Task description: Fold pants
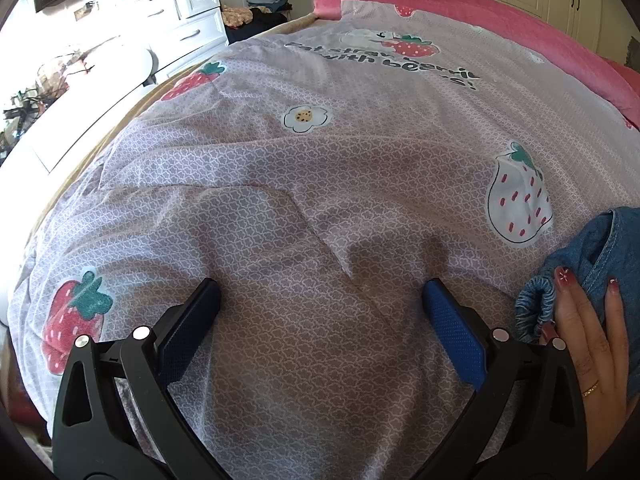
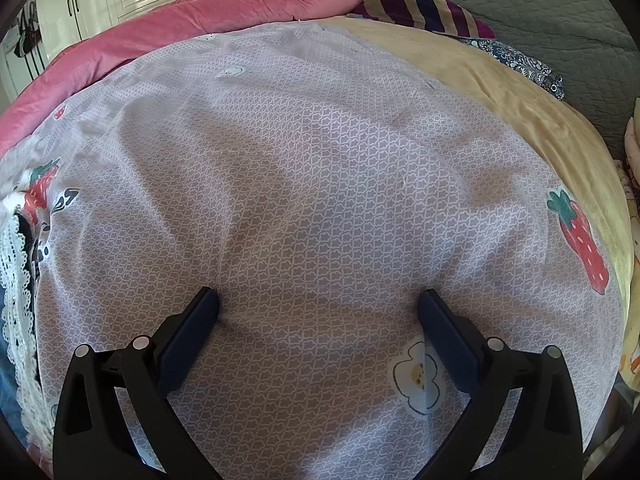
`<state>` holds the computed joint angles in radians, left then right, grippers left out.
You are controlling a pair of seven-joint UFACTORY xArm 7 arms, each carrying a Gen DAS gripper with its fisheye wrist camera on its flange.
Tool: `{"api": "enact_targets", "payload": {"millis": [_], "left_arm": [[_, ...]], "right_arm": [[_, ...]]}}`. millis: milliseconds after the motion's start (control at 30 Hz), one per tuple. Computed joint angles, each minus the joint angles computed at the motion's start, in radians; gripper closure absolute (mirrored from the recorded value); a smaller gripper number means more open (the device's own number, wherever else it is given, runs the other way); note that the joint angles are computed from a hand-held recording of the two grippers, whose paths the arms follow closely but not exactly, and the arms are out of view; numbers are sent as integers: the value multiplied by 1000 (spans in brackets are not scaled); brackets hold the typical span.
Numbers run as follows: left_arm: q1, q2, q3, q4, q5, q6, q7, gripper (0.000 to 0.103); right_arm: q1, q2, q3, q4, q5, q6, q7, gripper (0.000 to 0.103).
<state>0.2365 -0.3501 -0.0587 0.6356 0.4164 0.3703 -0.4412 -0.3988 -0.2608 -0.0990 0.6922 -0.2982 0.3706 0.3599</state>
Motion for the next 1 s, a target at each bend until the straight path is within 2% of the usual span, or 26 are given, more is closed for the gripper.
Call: {"api": "enact_targets", "payload": {"millis": [133, 533, 633, 1000], "left_arm": [[-13, -6, 19, -8, -31, -16, 27, 8], [-1, -8, 7, -11, -39, -19, 33, 8], [-6, -6, 11, -8, -47, -13, 40, 8], [-2, -8, 8, -9, -43, -15, 37, 8]], "right_arm": [[0, 0, 1, 0, 0, 0, 0, 4], [-7, 1, 10, -2, -21, 1, 16, 4], [7, 6, -6, 2, 13, 5, -6, 4], [-5, -2, -1, -12, 6, -11, -7, 4]]}}
